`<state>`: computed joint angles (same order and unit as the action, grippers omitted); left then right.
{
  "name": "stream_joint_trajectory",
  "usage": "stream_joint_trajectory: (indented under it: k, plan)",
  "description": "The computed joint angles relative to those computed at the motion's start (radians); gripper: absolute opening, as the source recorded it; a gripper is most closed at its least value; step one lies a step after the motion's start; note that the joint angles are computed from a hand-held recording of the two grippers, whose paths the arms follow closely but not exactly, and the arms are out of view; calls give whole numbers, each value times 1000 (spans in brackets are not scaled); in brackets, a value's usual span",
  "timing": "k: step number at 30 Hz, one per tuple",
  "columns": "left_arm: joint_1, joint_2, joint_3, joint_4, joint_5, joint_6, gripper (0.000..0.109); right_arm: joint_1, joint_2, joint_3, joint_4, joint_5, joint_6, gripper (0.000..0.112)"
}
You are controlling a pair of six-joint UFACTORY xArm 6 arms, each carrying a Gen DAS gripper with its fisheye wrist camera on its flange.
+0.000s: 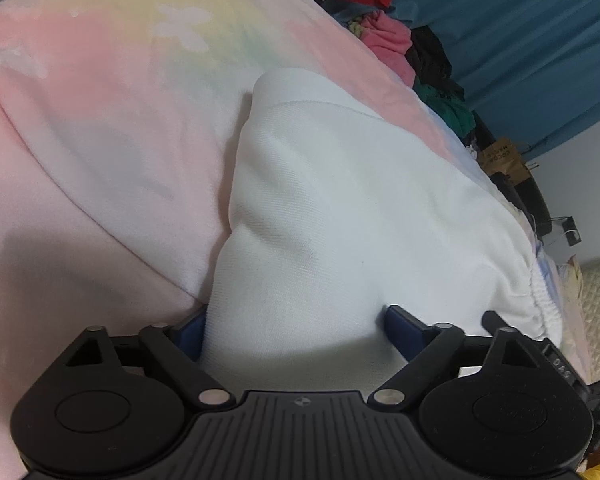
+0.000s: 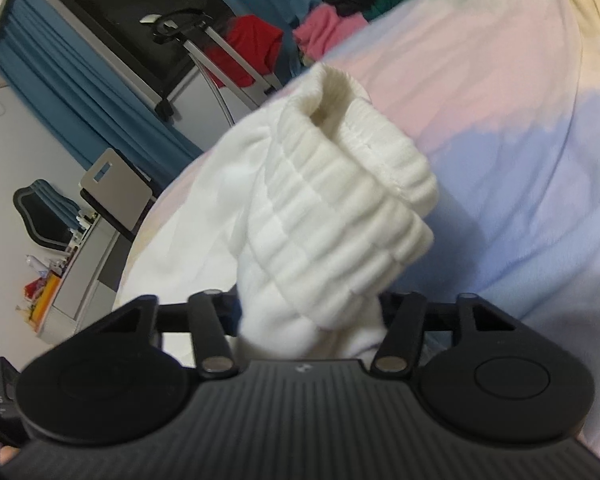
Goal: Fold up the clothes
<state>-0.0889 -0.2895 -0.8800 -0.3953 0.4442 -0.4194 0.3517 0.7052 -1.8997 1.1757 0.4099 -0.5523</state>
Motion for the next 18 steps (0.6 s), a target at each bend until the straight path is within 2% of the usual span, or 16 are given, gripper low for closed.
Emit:
stream_joint_trajectory:
  k: [4, 9, 14, 18]
  plan:
    - [-8, -56, 43, 81, -28, -65, 70, 8, -24, 11, 69, -25, -83, 43]
    - [-20, -142, 93, 136, -68, -92, 45, 17, -50, 11, 183, -35, -213, 38]
    - [-40, -265, 146, 137, -81, -76, 38, 16, -116, 46, 304, -30, -331, 36]
    - [-74, -328, 152, 156, -130, -107, 37, 2, -169, 60, 355, -23, -356, 35]
